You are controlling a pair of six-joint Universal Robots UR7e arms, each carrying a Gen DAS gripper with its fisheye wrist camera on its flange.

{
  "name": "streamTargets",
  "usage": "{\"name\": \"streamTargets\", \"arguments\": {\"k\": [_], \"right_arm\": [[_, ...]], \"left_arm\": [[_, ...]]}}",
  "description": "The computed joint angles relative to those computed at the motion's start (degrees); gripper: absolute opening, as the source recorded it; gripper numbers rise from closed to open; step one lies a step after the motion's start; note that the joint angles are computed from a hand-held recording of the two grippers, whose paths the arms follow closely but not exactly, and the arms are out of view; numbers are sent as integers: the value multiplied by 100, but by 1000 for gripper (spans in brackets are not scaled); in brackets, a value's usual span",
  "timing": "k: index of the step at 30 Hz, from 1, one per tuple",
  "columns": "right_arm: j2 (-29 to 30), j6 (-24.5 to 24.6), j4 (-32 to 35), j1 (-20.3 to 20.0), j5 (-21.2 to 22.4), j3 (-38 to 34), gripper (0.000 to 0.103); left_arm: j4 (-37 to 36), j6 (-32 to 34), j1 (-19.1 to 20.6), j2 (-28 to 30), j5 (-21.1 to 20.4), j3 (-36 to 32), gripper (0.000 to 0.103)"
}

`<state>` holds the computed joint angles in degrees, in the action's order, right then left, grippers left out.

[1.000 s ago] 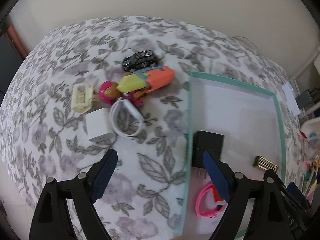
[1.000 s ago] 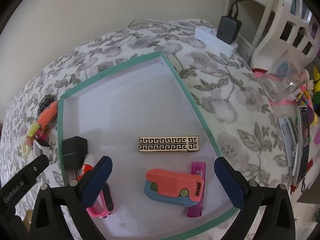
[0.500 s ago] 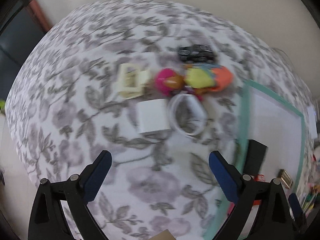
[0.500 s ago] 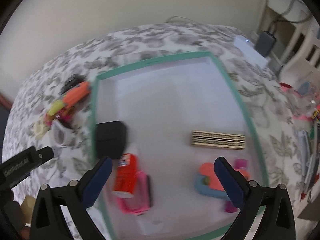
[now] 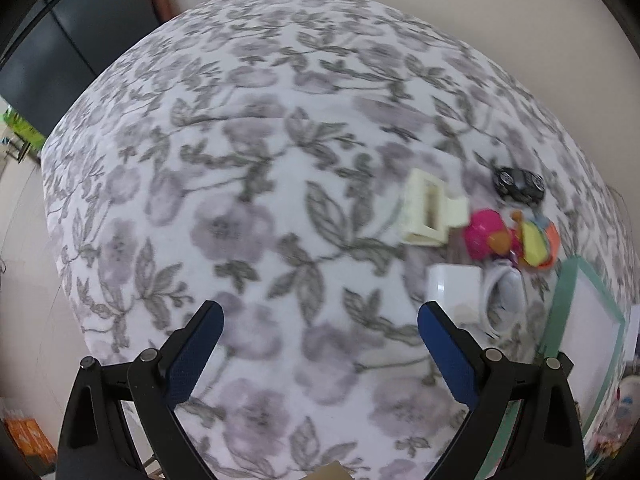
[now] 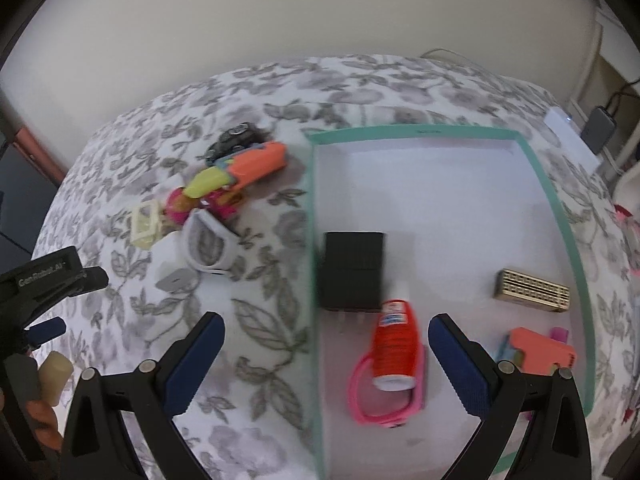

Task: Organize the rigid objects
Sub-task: 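Withdraw both tools from the tray toward the remaining object cluster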

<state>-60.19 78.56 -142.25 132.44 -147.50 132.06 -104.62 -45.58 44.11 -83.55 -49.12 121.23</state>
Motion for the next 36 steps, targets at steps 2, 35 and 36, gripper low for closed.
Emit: {"name": "streamTargets", "arguments": {"k": [2, 35, 36], "right_arm": [[115, -171, -135, -4, -15, -69, 103], [-283, -61, 93, -728, -839, -295, 103], [-231, -200, -118, -737, -859, -275, 103]], "left_arm": [[15, 7, 100, -11, 59, -48, 98], [-782, 245, 8, 1137, -265, -316, 98], [-872, 390, 37, 1175, -321, -329, 98]]}}
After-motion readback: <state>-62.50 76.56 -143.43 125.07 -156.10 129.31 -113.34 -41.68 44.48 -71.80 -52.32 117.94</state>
